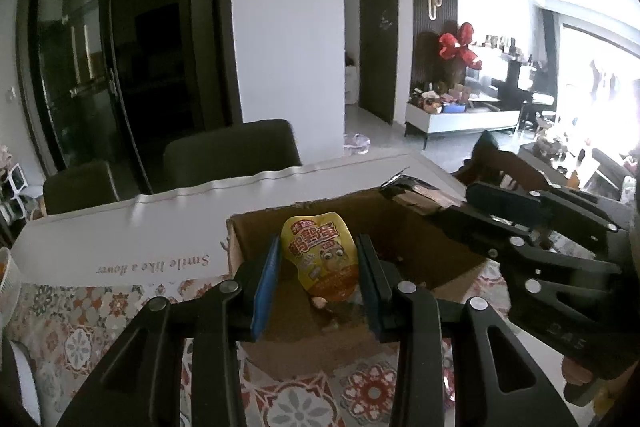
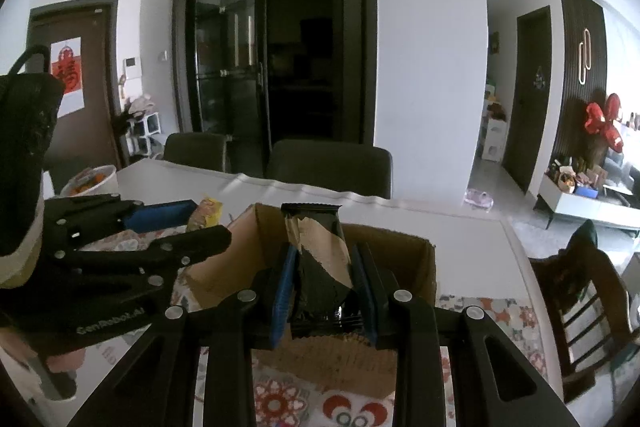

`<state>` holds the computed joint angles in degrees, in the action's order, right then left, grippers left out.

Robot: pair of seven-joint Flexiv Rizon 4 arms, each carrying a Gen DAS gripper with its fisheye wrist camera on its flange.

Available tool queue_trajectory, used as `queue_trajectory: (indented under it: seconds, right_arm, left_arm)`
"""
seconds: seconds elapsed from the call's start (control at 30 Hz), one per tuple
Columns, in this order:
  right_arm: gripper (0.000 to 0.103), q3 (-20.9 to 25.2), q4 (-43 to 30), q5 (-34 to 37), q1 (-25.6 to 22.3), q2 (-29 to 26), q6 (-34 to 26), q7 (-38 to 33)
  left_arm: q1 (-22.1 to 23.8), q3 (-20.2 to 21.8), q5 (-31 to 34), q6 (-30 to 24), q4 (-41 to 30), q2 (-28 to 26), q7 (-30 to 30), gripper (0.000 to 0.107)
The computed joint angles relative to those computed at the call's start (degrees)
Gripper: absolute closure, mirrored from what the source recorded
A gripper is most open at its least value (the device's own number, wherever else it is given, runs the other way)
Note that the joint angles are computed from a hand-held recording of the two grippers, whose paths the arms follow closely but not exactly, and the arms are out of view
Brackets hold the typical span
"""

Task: Organize snacks
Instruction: 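Carry both snacks into the cardboard box and open both grippers, then move both grippers back toward the pink bag and green pack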

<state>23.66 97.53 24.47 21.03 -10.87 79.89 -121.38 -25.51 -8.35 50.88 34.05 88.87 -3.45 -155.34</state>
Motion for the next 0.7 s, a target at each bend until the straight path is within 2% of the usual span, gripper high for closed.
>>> queue_trajectory:
  seconds: [0.3, 0.33, 0.37, 0.4, 0.43, 0.47, 0.5, 0.63, 0.7]
  right_arm:
    - [0.072, -2.0, -3.6, -7.0, 1.5, -4.0, -2.1, 6.4]
    - [0.072, -2.0, -3.9, -7.7, 1.5, -4.4, -2.6, 6.9]
    - [0.071, -2.2, -4.0, -8.5, 1.6, -4.6, -2.7, 7.7]
    - [0.067, -3.0, -3.9, -9.9, 2.2, -4.9, -2.5, 9.3]
    - [0.061, -3.9, -3.6, -11.3, 2.8, -5.0, -2.4, 11.4]
    - [0.047, -3.5, -3.2, -11.3, 2.1, -4.8, -2.3, 11.7]
    - [0.044, -3.5, -2.8, -11.6, 2.0, -4.7, -1.6, 12.6]
    - [0.043, -3.7, -0.4, -13.9, 1.5, -3.7, 0.8, 15.7]
    - [0.043, -2.6, 0.2, -13.5, 0.3, -3.1, 1.0, 15.3]
  left_arm:
    - [1.4, 1.7, -1.7, 1.4, -0.9, -2.2, 0.8, 0.069]
    - [1.4, 1.9, -2.0, 1.3, -1.0, -2.4, 0.8, 0.067]
    - [1.3, 2.0, -2.2, 1.1, -1.1, -2.5, 0.8, 0.058]
    - [1.2, 2.2, -2.0, 1.0, -1.1, -2.5, 0.6, 0.047]
    - [1.0, 2.3, -1.6, 0.7, -1.0, -2.4, 0.3, 0.044]
    - [0.6, 2.2, -0.9, -0.1, -1.1, -2.3, -0.2, 0.044]
    - [0.6, 2.2, -0.7, -0.2, -0.9, -2.1, -0.2, 0.044]
    - [-0.1, 1.6, 0.0, -1.2, -0.7, -1.5, -0.3, 0.043]
    - [-0.7, 1.0, 1.3, -1.8, -0.5, -1.0, -0.6, 0.040]
